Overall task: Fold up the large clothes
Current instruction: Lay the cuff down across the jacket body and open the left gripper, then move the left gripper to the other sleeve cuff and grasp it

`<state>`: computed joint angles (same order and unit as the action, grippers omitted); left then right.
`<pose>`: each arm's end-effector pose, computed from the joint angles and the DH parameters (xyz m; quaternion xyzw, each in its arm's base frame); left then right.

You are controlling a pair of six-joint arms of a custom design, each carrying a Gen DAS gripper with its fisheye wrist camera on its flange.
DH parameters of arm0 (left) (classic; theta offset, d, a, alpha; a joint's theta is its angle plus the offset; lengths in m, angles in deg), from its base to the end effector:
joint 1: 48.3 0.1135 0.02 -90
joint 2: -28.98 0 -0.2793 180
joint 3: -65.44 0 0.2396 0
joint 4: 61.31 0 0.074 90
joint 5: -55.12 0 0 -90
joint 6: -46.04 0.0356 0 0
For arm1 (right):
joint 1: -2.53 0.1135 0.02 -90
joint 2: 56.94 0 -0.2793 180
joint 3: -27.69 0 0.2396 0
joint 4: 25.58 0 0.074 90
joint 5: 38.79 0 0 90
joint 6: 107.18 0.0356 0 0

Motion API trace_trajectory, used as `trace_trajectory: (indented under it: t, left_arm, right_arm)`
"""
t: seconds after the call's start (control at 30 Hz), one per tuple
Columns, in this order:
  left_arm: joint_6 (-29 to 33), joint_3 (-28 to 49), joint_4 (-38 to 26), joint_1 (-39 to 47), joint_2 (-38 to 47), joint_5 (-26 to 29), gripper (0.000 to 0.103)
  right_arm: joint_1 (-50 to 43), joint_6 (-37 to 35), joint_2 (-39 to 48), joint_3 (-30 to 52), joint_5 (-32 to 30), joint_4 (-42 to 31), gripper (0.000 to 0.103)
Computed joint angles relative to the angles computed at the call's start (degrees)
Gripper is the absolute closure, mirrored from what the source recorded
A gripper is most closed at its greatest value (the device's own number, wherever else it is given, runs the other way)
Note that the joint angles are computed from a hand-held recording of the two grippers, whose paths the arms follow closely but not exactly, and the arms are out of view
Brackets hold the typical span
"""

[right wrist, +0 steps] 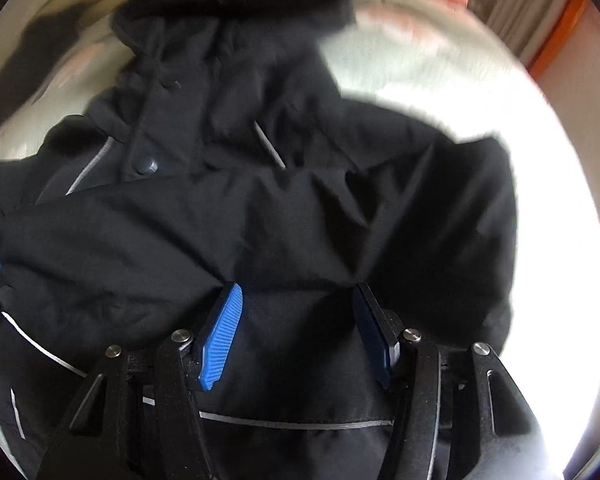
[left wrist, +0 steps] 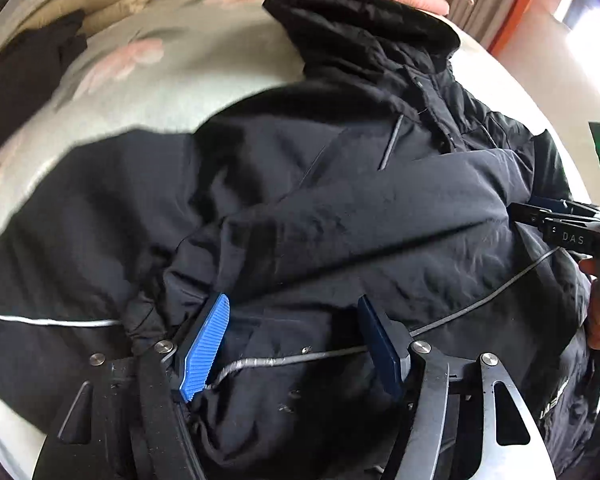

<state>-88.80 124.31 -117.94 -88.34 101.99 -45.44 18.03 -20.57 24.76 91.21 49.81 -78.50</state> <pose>0.1624 -0.1279 0.2192 -0.0565 0.9803 -0.0453 0.1840 0.2338 0.0657 0.2114 -0.1638 0.9727 0.0293 0.1620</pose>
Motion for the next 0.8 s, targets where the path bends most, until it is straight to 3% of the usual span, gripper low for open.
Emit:
trace_trajectory:
  t: [0.17, 0.27, 0.33, 0.47, 0.57, 0.63, 0.8]
  left_arm:
    - [-0.4, -0.9, -0.1, -2.2, 0.3, -2.6, 0.034]
    - [-1.9, 2.5, -4.5, -4.0, 0.7, -3.6, 0.034]
    - [-4.0, 5.7, -7.7, -6.4, 0.3, -5.3, 0.034]
    - [-15.6, 13.2, -17.0, -17.1, 0.7, -10.9, 0.034]
    - [-24.9, 17.6, -22.4, -23.2, 8.0, -11.8, 0.034]
    - [-27.9, 17.1, -21.6, -24.5, 11.0, -10.5, 0.034]
    - [-32.2, 15.8, -19.3, -26.2, 18.6, -10.7, 0.034]
  right_arm:
    - [1.2, -1.2, -0.5, -1.8, 2.1, 2.2, 0.037]
    - [-0.2, -1.0, -0.7, 1.7, 0.6, -2.6, 0.038]
    - [-0.1, -1.9, -5.5, 3.3, 0.6, -6.9, 0.038]
    - [2.6, -2.4, -19.1, 2.9, -0.3, -17.4, 0.034]
    - [10.3, 3.1, -23.8, -0.2, 3.1, -22.8, 0.034]
    - [13.6, 6.2, -24.5, -3.8, 5.8, -21.9, 0.034]
    - [6.3, 2.9, -22.9, -10.0, 2.4, -16.8, 0.033]
